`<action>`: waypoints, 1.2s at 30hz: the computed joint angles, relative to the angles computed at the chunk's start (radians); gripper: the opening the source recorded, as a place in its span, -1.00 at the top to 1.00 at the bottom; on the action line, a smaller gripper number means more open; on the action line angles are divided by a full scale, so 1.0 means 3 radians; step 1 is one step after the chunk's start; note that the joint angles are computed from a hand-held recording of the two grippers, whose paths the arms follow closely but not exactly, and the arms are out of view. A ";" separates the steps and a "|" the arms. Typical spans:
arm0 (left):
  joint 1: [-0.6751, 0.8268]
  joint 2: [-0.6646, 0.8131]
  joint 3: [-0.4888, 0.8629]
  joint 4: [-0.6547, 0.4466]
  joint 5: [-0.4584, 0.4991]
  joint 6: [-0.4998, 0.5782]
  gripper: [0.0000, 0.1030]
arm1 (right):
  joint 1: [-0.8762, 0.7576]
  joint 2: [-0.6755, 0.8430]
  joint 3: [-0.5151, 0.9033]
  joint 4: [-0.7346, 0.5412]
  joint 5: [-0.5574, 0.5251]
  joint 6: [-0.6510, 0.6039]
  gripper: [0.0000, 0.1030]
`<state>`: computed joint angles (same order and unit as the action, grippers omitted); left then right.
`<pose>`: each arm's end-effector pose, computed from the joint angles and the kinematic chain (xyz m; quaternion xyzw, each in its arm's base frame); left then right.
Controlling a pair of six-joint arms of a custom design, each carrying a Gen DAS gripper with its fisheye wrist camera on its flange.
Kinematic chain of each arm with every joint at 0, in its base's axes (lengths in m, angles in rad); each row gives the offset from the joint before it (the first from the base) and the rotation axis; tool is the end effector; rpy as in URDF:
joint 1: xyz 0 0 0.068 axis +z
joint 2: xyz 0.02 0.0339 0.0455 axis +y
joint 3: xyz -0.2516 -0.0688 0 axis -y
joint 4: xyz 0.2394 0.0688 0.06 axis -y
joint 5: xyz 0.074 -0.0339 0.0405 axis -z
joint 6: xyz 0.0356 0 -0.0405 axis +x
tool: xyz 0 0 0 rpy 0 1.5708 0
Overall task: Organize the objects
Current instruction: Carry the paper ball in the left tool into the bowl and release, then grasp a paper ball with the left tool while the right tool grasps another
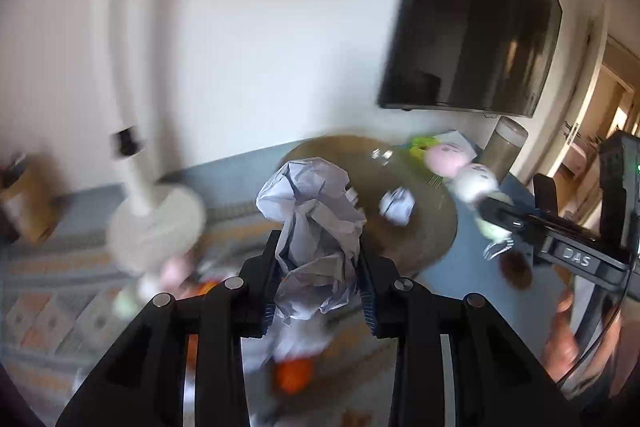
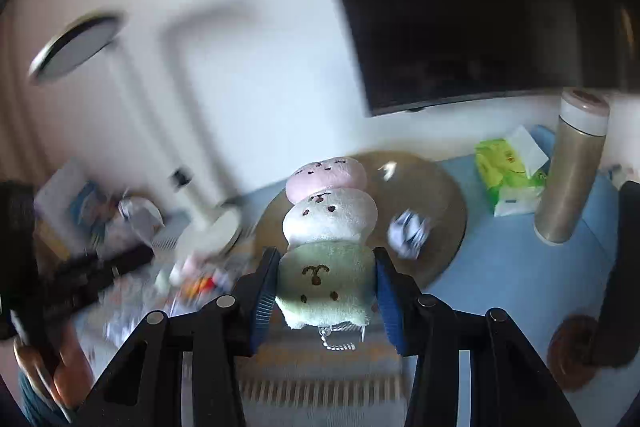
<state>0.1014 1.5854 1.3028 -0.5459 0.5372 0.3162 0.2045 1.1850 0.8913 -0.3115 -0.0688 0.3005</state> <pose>0.3411 0.0164 0.2789 0.1920 0.8830 -0.1695 0.3933 0.2560 0.0556 0.2724 0.0265 0.8849 0.1454 0.4417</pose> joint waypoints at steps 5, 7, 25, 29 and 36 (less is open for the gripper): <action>-0.0561 0.0499 0.0340 0.0228 -0.0398 -0.0320 0.28 | -0.0225 0.0860 0.0541 0.0124 0.0041 0.0063 0.10; -0.0700 0.0679 0.0476 0.0282 -0.0547 -0.0359 -0.36 | -0.0227 0.1130 0.0698 0.0234 0.0078 0.0059 -0.08; 0.2506 -0.0816 -0.1439 0.0440 0.0782 0.0851 -0.99 | 0.0844 -0.0937 -0.0698 -0.0247 0.0055 0.0276 -1.00; 0.2742 -0.0232 -0.1508 0.1087 0.0455 0.0833 -0.99 | 0.1497 -0.0322 -0.0987 0.0399 0.0568 0.0688 -1.00; 0.2594 0.0447 -0.1278 0.1398 0.0166 0.0628 -0.99 | 0.1942 0.0758 -0.0804 0.0716 0.0880 0.0851 -0.99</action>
